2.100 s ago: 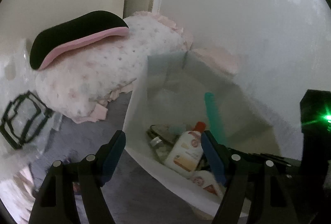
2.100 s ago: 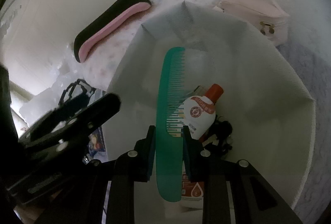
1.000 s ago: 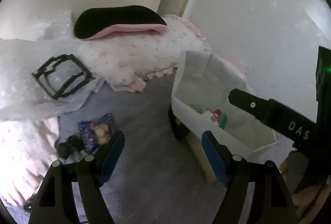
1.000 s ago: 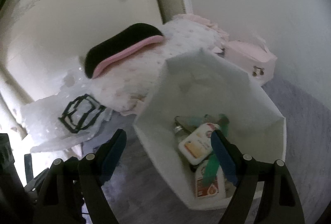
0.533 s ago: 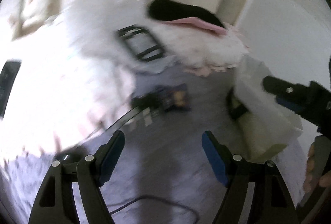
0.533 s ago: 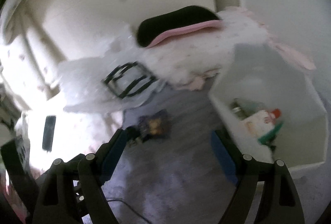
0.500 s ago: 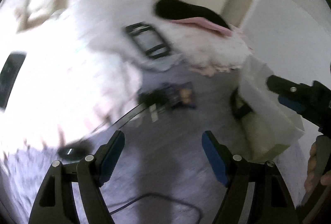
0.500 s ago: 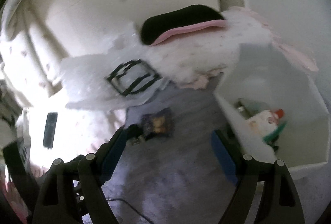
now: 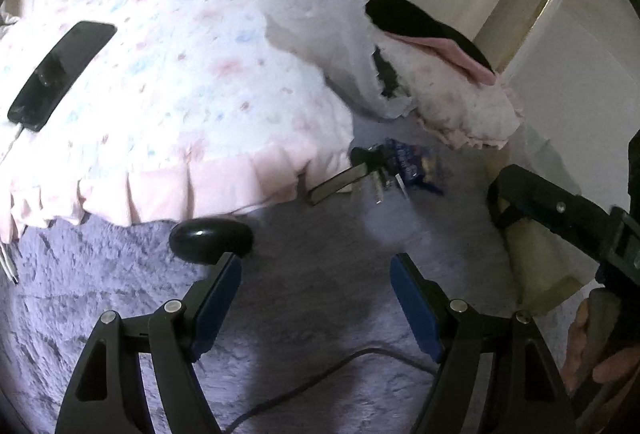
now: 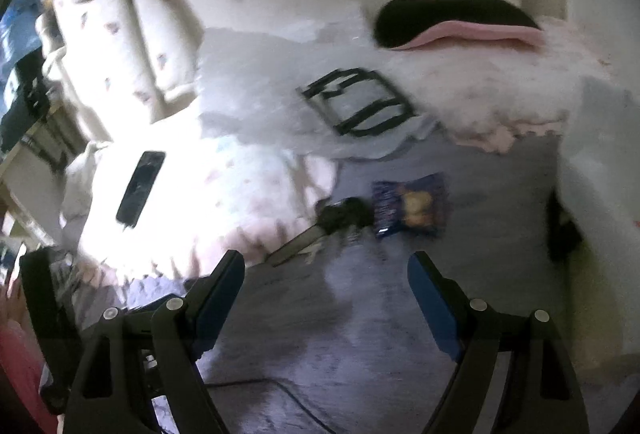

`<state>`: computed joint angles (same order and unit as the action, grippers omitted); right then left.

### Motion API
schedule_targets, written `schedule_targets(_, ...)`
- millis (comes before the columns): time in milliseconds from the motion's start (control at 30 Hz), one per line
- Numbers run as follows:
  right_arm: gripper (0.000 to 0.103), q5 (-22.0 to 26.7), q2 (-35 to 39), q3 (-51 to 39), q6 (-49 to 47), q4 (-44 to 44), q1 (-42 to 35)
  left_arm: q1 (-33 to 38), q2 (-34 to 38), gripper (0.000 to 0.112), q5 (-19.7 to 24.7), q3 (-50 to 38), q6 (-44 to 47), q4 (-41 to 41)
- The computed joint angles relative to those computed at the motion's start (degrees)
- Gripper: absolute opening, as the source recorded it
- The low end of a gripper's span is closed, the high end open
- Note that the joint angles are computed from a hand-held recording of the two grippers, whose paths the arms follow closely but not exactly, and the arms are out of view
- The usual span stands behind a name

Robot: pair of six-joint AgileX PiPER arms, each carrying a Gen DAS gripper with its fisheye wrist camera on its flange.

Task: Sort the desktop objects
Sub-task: 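Move both grippers back to the keys and black oval object on the floor, then grasp the black oval object with the left gripper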

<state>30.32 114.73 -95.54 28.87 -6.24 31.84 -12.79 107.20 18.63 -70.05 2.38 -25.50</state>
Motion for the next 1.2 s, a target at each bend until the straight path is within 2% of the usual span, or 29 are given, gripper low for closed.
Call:
schedule_targets(200, 0.083, 0.88, 4.20, -2.63, -3.42, 3.90, 1.50, 0.85, 1.98, 0.075, -0.26, 0.61, 1.48, -0.10)
schedule_targets(333, 0.083, 1.15, 8.21, -6.34, -4.66, 7.91, 1.35, 1.37, 2.74, 0.075, -2.70, 1.55, -0.05, 0.69)
schedule_targets(400, 0.074, 1.44, 10.09, -9.59, -4.85, 7.51, 1.33, 2.10, 3.07, 0.075, -3.16, 1.64, 1.12, -1.05)
schedule_targets(567, 0.071, 2.59, 13.86, -16.38, -4.23, 5.44, 1.64, 4.09, 3.65, 0.075, -5.22, 2.63, 1.58, -4.14)
schedule_targets(733, 0.059, 8.20, 19.85, -24.66, -3.66, 4.20, 2.18, 5.14, 5.13, 0.075, -5.87, 3.01, 3.07, -6.75)
schedule_targets(800, 0.048, 10.07, 22.35, -28.07, -4.14, 4.20, 2.21, 5.09, 5.49, 0.075, -6.51, 3.18, 3.93, -7.71)
schedule_targets(900, 0.043, 11.81, 25.11, -31.66, -3.67, 4.25, 2.04, 4.93, 7.00, 0.075, -7.03, 2.06, 1.97, -6.56)
schedule_targets(1033, 0.042, 6.90, 22.91, -25.73, -2.63, 5.54, 1.70, 5.22, 8.19, 0.075, -7.98, 1.37, 7.63, -13.37)
schedule_targets(1100, 0.042, 6.56, 22.54, -24.70, -3.13, 6.77, 1.51, 5.27, 8.78, 0.075, -8.33, 0.84, 9.20, -15.47)
schedule_targets(1133, 0.042, 7.00, 22.71, -25.07, -2.95, 6.72, 1.50, 5.27, 9.13, 0.075, -8.20, 0.40, 8.44, -14.78)
schedule_targets(1200, 0.042, 7.53, 22.84, -25.39, -3.12, 7.26, 1.46, 4.84, 9.95, 0.075, -8.10, -0.90, 1.57, -7.80)
